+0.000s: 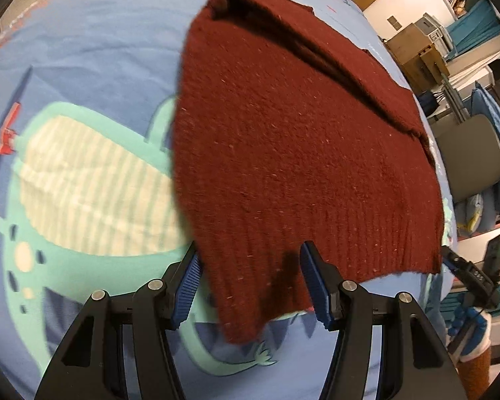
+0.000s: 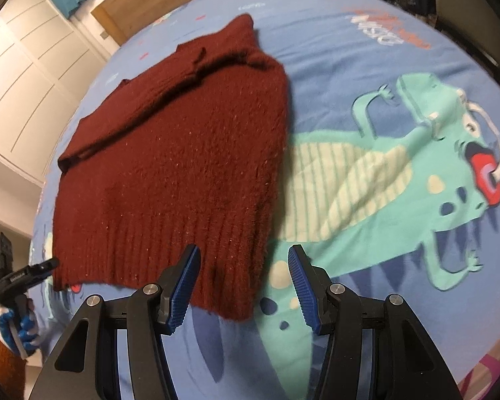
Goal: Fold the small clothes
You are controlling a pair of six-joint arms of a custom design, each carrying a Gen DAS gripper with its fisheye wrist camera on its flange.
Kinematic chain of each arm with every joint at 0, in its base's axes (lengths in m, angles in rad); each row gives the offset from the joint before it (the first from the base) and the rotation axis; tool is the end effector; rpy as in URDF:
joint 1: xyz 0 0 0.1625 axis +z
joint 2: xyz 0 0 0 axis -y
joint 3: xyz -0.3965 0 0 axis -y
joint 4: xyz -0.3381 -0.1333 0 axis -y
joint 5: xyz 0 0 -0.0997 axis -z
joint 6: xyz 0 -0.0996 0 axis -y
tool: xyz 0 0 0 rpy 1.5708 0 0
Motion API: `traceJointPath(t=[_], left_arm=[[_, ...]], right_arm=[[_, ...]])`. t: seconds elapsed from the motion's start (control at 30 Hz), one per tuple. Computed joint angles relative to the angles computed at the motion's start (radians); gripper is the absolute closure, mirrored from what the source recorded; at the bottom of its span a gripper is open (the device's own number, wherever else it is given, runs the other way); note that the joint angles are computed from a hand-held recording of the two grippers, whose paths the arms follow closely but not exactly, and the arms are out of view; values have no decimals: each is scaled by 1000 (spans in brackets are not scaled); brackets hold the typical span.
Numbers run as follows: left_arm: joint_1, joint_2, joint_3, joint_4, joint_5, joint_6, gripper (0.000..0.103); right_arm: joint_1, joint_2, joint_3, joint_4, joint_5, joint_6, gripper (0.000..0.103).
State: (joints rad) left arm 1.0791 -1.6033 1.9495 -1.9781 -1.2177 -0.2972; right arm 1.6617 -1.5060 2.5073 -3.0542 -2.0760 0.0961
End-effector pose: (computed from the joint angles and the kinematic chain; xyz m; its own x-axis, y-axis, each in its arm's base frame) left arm -0.0459 -0.4410 0.3569 -0.9384 0.1481 -0.3121 0.2054 0.9656 -0.1595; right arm 0.1153 -0.3276 0.2424 -0.8954 0.2280 0.3824 0.0055 0.8645 -0.5027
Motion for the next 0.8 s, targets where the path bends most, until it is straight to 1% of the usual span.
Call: traceJointPath(t=[0.13, 0.23, 0.3, 0.43, 0.47, 0.5, 0.53, 0.6, 0.63, 0.7, 0.73, 0.8], left_arm=[[32, 4, -10, -28, -59, 10, 51], [60, 1, -24, -35, -108, 14, 52], [81, -1, -33, -33, -143, 17, 58], [123, -3, -48, -32, -200, 25, 62], [133, -3, -52, -33, -215, 24, 65], [142, -1, -58, -30, -227, 27, 71], [152, 0, -64, -25, -246, 29, 74], [156, 1, -71, -11, -254, 36, 88], [151, 0, -72, -2, -242, 39, 90], [141, -3, -72, -1, -225, 33, 94], [143, -8, -76, 0, -223, 34, 95], [138, -12, -67, -17, -217, 31, 96]], right_arm=[[-53, 7, 11, -20, 113, -25, 47], [-75, 17, 16, -33, 161, -31, 47], [-91, 17, 22, -44, 188, -29, 48], [-126, 6, 33, -59, 239, -23, 51], [-137, 3, 37, -64, 255, -22, 52], [-143, 6, 37, -68, 264, -19, 54], [-150, 9, 38, -69, 272, -19, 57], [-166, 4, 42, -71, 298, -25, 65], [-175, 0, 43, -66, 318, -27, 73], [-189, -9, 45, -55, 346, -35, 83], [-188, -10, 43, -51, 347, -39, 86], [-187, -16, 40, -44, 358, -45, 88]])
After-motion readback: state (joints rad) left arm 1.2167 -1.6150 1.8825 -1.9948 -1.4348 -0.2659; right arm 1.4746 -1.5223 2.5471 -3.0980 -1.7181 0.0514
